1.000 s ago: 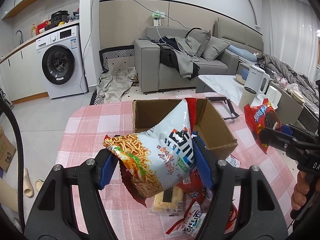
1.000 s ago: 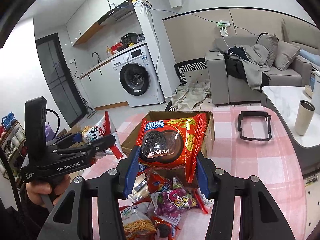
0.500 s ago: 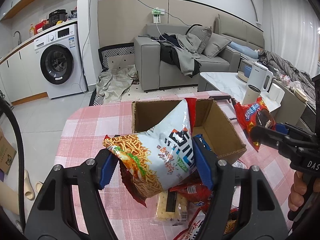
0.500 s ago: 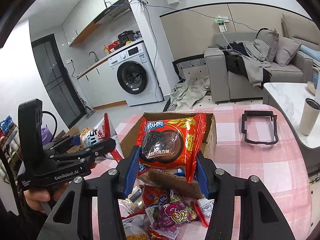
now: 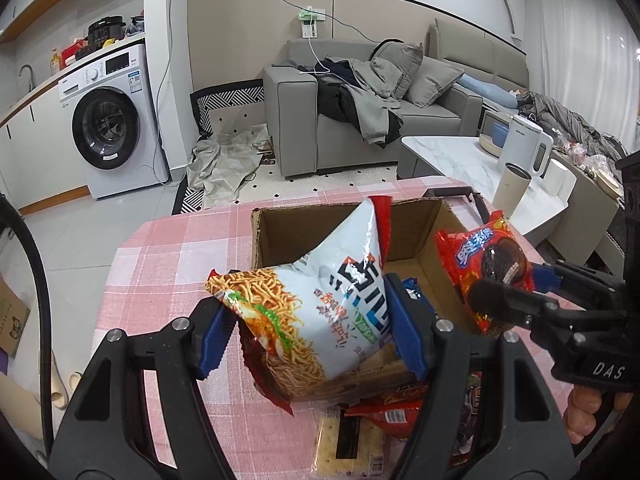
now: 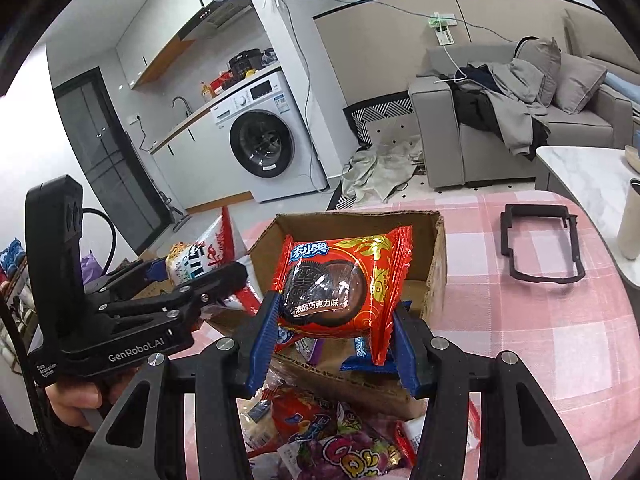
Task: Organize snacks
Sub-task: 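Lower the noodle bag into the box with left tool while right tool lowers Oreo packet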
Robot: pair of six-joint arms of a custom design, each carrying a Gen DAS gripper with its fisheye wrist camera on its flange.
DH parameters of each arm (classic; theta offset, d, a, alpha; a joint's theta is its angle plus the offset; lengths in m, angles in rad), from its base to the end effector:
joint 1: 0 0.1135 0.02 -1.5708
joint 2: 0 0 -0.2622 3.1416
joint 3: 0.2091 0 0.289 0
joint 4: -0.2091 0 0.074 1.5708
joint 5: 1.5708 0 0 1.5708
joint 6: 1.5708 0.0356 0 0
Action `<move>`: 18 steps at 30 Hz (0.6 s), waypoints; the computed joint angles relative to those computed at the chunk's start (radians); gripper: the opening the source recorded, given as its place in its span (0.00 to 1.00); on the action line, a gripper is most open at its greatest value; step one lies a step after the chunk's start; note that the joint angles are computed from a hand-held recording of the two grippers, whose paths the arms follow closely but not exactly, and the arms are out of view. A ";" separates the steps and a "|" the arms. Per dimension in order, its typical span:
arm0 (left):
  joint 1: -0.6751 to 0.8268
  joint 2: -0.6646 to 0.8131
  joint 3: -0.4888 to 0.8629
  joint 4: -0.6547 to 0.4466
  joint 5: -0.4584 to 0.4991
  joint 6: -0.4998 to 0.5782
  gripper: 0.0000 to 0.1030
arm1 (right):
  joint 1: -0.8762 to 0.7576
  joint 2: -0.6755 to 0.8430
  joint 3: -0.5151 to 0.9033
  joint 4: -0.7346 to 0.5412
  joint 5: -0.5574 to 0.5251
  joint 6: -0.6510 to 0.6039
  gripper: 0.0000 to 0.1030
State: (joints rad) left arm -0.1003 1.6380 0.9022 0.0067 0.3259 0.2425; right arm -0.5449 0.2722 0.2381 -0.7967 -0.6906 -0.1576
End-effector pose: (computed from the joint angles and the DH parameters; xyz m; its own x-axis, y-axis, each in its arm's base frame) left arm 0.3648 -0.0482 0.1581 -0.5636 0.2854 -0.7752 0.4819 0.8758 -0.0280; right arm 0.1148 -0.0430 0.1594 -0.6288 0.2396 -0.7398 -0.0673 0.9310 0.3588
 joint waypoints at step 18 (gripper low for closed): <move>-0.033 0.197 0.064 0.065 -0.041 0.032 0.57 | 0.055 0.346 0.003 0.246 -0.006 -0.026 0.50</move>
State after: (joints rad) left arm -0.1331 1.8353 0.9659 0.0719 0.2852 0.2744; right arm -0.4898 0.6186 0.2411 -0.5503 -0.6969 -0.1839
